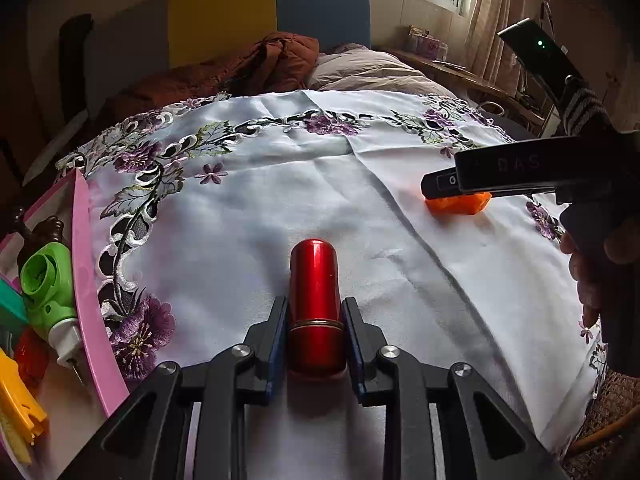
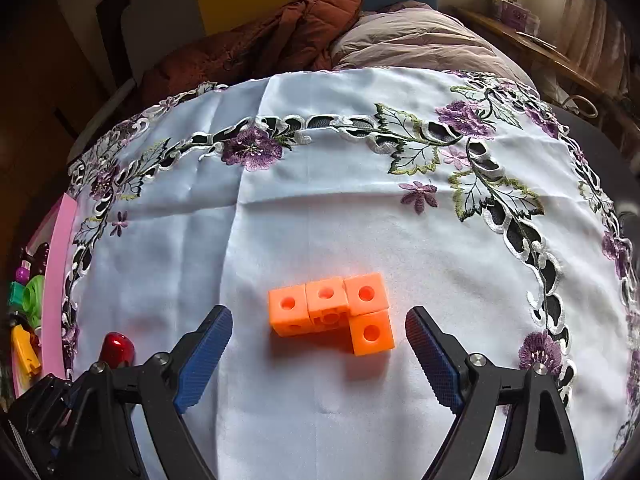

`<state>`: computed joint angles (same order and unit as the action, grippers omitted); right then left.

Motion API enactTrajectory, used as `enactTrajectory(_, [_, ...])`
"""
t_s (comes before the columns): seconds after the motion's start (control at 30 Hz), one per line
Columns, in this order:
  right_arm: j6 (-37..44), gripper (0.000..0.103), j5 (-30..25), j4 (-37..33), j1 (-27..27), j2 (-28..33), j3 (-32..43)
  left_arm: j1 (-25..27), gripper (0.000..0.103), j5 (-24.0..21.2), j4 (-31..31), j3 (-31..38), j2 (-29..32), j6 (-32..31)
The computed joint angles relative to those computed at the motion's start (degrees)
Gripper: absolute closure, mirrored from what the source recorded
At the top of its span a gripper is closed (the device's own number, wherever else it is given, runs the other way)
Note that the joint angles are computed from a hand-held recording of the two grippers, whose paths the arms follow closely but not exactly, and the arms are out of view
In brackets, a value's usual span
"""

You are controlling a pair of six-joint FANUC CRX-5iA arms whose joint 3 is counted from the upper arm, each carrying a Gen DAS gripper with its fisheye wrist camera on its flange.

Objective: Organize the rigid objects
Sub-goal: 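Grasp the orange cube cluster with the right tool while left lifts the red tube, then carry the red tube into the pink tray and open the left tool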

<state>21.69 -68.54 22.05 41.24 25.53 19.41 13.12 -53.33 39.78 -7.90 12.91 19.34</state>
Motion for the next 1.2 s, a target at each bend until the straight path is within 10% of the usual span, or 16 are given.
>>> enactTrajectory(0.07, [1.1, 0.022, -1.4, 0.3, 0.2, 1.1, 1.0, 0.0, 0.077, -0.1, 0.3, -0.1, 0.0, 0.0])
enactTrajectory(0.1, [1.3, 0.042, -2.4, 0.8, 0.3, 1.6, 1.5, 0.1, 0.077, -0.1, 0.5, -0.1, 0.1, -0.1])
enactTrajectory(1.2, [2.7, 0.041, -3.0, 0.7, -0.1, 2.8, 2.4, 0.0, 0.077, 2.6, 1.2, -2.3, -1.5, -0.6])
